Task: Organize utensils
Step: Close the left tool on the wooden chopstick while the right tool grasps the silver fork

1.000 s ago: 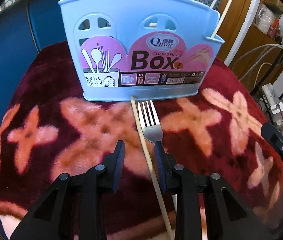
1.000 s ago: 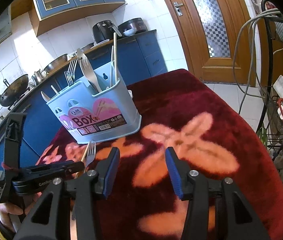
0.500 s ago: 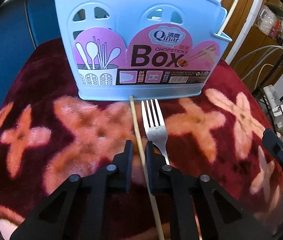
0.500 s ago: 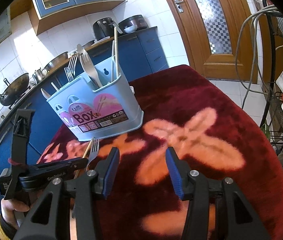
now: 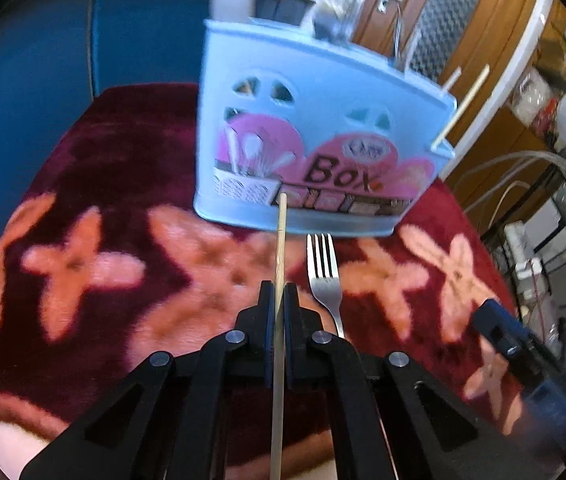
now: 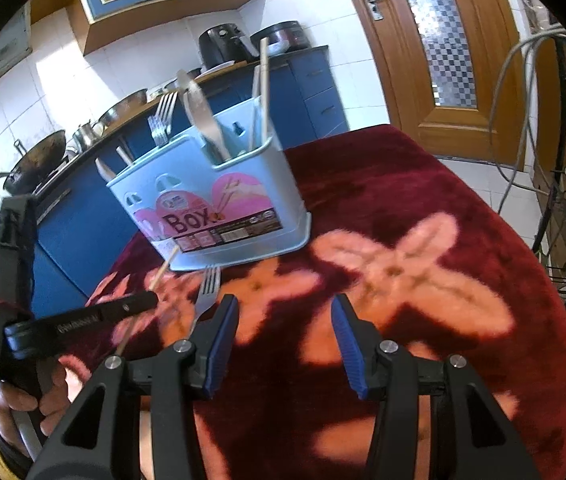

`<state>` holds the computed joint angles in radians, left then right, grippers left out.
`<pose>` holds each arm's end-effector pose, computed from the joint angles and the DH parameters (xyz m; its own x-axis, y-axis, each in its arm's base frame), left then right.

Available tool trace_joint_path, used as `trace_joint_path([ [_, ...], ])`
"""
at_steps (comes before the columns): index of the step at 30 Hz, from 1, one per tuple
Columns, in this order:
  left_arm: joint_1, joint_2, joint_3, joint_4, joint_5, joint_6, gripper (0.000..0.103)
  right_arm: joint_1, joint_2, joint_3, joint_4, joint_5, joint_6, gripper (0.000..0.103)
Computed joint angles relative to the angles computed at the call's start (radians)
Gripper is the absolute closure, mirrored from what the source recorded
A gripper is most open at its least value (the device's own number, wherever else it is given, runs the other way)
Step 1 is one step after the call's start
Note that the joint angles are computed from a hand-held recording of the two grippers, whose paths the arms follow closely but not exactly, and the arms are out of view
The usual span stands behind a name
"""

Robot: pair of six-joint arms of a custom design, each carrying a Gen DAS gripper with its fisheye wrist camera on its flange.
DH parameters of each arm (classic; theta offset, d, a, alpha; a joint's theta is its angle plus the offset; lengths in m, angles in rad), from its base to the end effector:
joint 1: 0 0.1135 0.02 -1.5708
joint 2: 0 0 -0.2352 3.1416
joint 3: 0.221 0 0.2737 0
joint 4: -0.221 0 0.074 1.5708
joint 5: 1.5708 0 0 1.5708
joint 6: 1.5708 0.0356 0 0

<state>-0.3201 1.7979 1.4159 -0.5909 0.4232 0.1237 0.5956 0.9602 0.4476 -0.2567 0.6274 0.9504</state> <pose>0.3780 -0.1407 0.2108 -0.7161 0.3559 -0.6005 0.5993 0.7546 -0.2674 0.1948 0.1068 0.1560 -0.4202 0.5109 -0.7499 0.4075 0.8447 0.3471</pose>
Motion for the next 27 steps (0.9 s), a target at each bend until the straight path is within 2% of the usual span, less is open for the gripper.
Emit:
trace_joint_path([
  [6,0.052,-0.037,-0.015,0.029,0.022,-0.013,0.101,-0.021,0.138,0.085,0.060,-0.101,-0.060,0.052],
  [12,0.101,-0.051,-0.023,0.062,0.032,-0.008,0.101,-0.036,0.318,0.217,0.066,-0.211,-0.110,0.053],
  [22,0.158,-0.023,-0.008,0.059,0.104,-0.008,0.101,-0.101,0.578,0.453,-0.036,-0.371,-0.154,0.072],
  [27,0.165,-0.019,-0.015,0.062,0.118,0.003,0.101,-0.143,0.655,0.553,-0.108,-0.428,-0.169,0.073],
])
